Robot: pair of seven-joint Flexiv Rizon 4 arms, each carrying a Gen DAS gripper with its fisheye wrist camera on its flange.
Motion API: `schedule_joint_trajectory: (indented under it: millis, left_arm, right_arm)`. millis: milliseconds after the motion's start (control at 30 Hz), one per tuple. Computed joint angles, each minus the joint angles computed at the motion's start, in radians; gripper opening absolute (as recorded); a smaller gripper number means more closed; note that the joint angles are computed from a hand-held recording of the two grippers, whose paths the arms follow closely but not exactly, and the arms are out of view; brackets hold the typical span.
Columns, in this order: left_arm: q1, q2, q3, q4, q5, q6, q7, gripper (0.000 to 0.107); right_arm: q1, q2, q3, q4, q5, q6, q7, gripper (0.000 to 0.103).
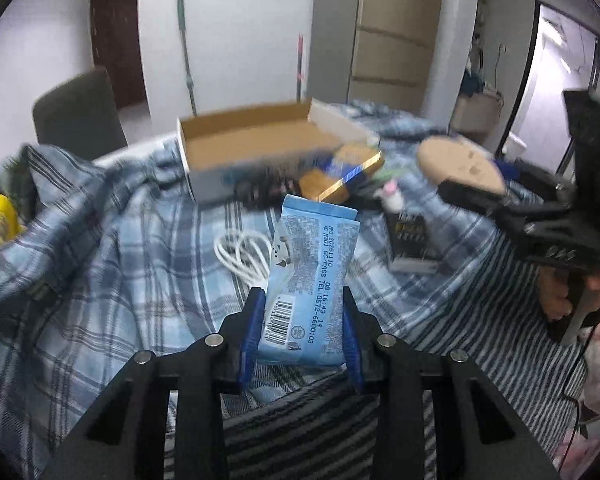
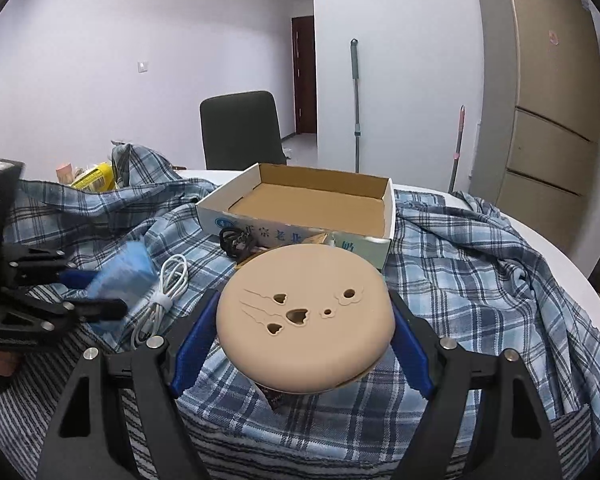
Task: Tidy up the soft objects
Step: 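Grasp the blue wet-wipe packet with the left gripper and lift it, then place the compact and wipe packet into the cardboard box with both grippers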
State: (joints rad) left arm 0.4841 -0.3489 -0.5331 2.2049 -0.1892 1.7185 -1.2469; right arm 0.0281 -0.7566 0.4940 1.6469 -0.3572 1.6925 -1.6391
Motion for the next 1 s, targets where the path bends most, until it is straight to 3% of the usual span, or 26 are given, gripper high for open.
schedule_joint_trajectory:
  millis: [67,133,200,267,367,433,533,633,767,867,933,1000]
  left_arm:
    - [-0.043,0.016,0.042,0.013,0.018,0.075,-0.025,0.038]
    - [-0.151,0.033,0.152,0.021,0.022,0.162,-0.065,0.038]
    - [-0.225,0.045,0.225,0.029,0.017,0.236,-0.096,0.038]
    - [-0.251,0.053,0.250,0.030,0.030,0.289,-0.140,0.038]
    - [-0.286,0.052,0.290,-0.003,0.046,0.323,-0.188,0.038]
    - [-0.334,0.044,0.337,-0.041,0.032,0.327,-0.194,0.038]
    - [-0.378,0.027,0.388,-0.107,0.039,0.348,-0.214,0.038]
    - [-0.402,0.001,0.424,-0.190,0.051,0.362,-0.246,0.038]
    - [-0.428,-0.051,0.465,-0.314,0.037,0.361,-0.261,0.038]
    - [-0.450,-0.097,0.495,-0.397,0.005,0.357,-0.240,0.038]
    - [-0.430,-0.120,0.479,-0.443,0.010,0.335,-0.242,0.038]
    - [-0.356,-0.128,0.406,-0.489,0.051,0.256,-0.269,0.038]
  right_arm:
    - [0.012,0.010,-0.023,0.012,-0.011,0.025,0.024,0.079]
    - [0.032,0.035,-0.044,0.024,0.029,0.021,0.020,0.079]
    - [-0.029,0.030,0.034,0.025,0.003,0.000,0.027,0.079]
    - [-0.046,0.038,0.060,0.027,0.006,0.008,0.022,0.079]
    - [0.030,0.078,-0.039,0.036,0.016,0.108,0.043,0.079]
    - [0.050,0.090,-0.064,0.023,0.003,0.138,0.070,0.079]
    - [0.034,0.083,-0.038,-0.028,-0.047,0.163,0.107,0.079]
    - [0.122,0.088,-0.142,-0.082,-0.025,0.226,0.140,0.079]
    - [0.134,0.047,-0.143,-0.182,-0.084,0.201,0.205,0.079]
    - [0.215,0.023,-0.244,-0.253,-0.075,0.212,0.232,0.079]
    - [0.253,0.002,-0.294,-0.296,-0.072,0.215,0.251,0.079]
    - [0.312,-0.016,-0.377,-0.327,-0.047,0.241,0.249,0.079]
